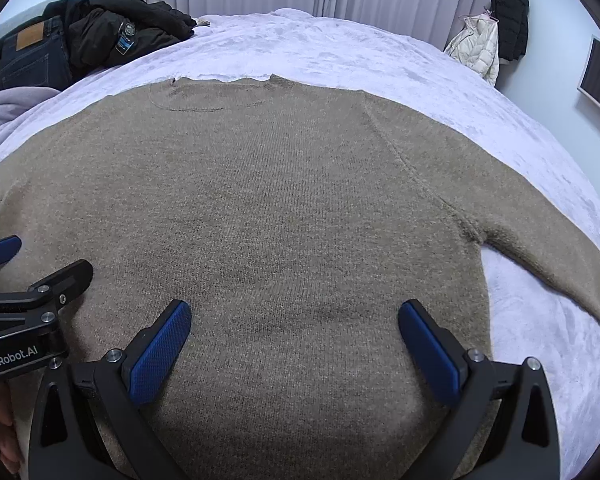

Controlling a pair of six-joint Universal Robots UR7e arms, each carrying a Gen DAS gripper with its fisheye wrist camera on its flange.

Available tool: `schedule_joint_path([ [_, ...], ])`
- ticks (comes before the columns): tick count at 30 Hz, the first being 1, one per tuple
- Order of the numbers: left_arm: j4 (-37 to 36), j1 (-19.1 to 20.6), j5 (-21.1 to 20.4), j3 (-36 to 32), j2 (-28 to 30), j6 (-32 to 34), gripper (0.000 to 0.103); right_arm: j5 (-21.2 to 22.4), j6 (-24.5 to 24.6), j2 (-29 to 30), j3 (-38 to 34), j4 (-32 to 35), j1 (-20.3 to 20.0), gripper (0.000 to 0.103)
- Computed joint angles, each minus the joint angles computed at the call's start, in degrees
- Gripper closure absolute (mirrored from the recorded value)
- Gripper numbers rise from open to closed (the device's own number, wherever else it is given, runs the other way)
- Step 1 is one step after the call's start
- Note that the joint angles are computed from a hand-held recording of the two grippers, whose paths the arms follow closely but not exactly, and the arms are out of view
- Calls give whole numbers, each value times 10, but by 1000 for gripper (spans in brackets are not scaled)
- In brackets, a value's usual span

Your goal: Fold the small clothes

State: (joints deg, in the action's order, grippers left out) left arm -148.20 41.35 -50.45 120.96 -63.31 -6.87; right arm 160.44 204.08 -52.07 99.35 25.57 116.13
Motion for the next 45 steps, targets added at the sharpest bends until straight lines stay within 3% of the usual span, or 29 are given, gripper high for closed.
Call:
schedule_joint_path([
  [14, -14, -1, 2, 7, -2, 4, 0, 11, 13, 5, 4, 7, 5, 0],
  [21, -21, -3, 4, 14, -6, 7, 0, 2, 62, 20, -17, 68, 4, 0],
  [27, -18, -5, 7, 14, -4, 6, 0, -20, 133, 36, -39, 156, 6, 0],
  [32, -15, -7, 15, 12, 1, 2, 0, -41, 82, 13, -25, 117, 0, 0],
  [36, -18, -7, 16, 12, 3, 4, 0, -26, 59, 10, -15, 77, 0, 0],
  [45, -34, -12, 23, 22, 0, 9, 0, -5, 63, 25, -22, 84, 3, 0],
])
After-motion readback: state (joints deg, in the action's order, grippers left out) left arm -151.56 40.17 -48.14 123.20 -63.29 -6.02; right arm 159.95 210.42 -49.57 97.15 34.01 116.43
